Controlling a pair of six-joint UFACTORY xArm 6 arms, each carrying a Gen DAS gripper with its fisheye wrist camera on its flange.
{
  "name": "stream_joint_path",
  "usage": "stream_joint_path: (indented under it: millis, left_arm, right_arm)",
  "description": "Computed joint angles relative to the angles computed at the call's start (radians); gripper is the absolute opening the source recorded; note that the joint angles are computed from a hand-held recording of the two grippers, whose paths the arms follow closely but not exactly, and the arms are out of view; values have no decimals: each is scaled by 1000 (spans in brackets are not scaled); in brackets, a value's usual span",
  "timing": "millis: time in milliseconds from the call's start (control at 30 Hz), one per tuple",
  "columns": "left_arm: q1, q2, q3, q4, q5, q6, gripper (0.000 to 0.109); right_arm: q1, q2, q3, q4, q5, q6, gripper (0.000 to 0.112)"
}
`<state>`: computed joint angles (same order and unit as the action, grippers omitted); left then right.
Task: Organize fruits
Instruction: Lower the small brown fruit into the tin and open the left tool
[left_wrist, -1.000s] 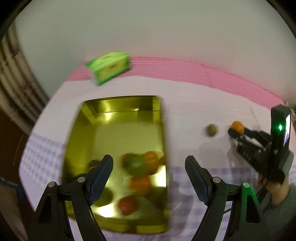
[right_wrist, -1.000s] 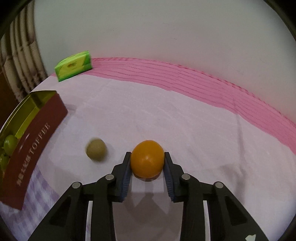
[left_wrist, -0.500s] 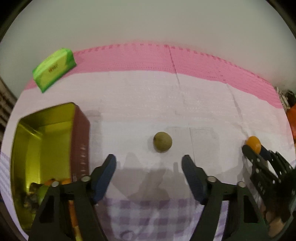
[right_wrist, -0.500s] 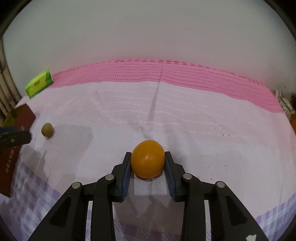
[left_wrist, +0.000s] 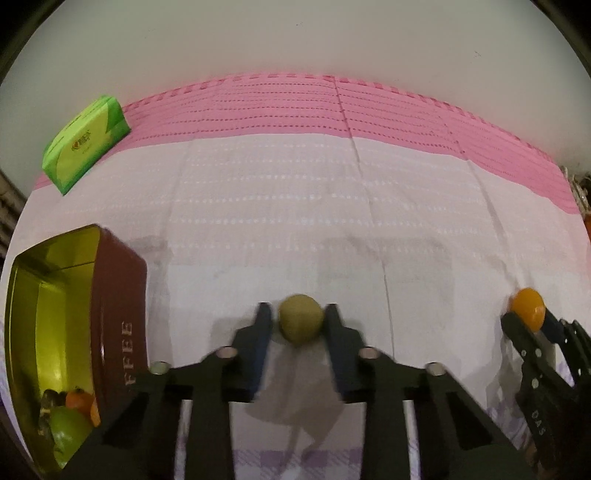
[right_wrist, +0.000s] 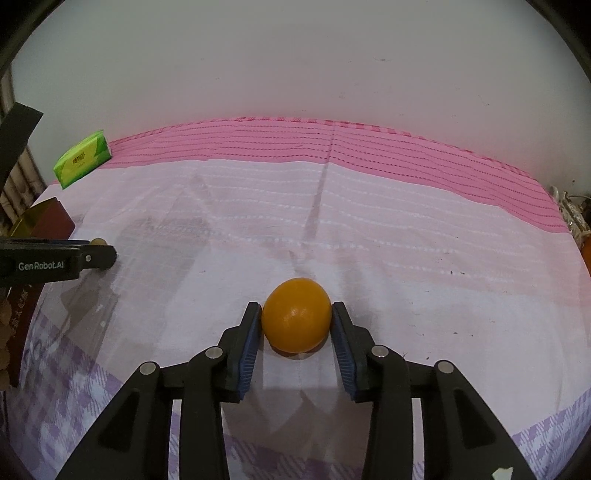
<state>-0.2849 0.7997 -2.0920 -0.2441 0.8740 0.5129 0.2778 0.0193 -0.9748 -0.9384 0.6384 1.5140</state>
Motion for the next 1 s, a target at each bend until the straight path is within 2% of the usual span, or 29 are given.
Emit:
stream_joint_path:
  millis: [200, 533, 767, 1000]
  left_arm:
    - [14, -107, 168, -15, -60, 64, 25]
    - [72, -280, 355, -128, -38, 181, 25]
    - [163, -357, 410, -177, -24, 226, 25]
    - [246, -348, 391, -133, -32, 205, 25]
  right_arm:
    - [0, -1, 1, 0, 1, 0, 37]
    - [1, 0, -1, 1, 6, -3, 37]
    - [3, 3, -4, 2, 9, -4, 37]
    - [2, 7, -8, 2, 13, -9, 37]
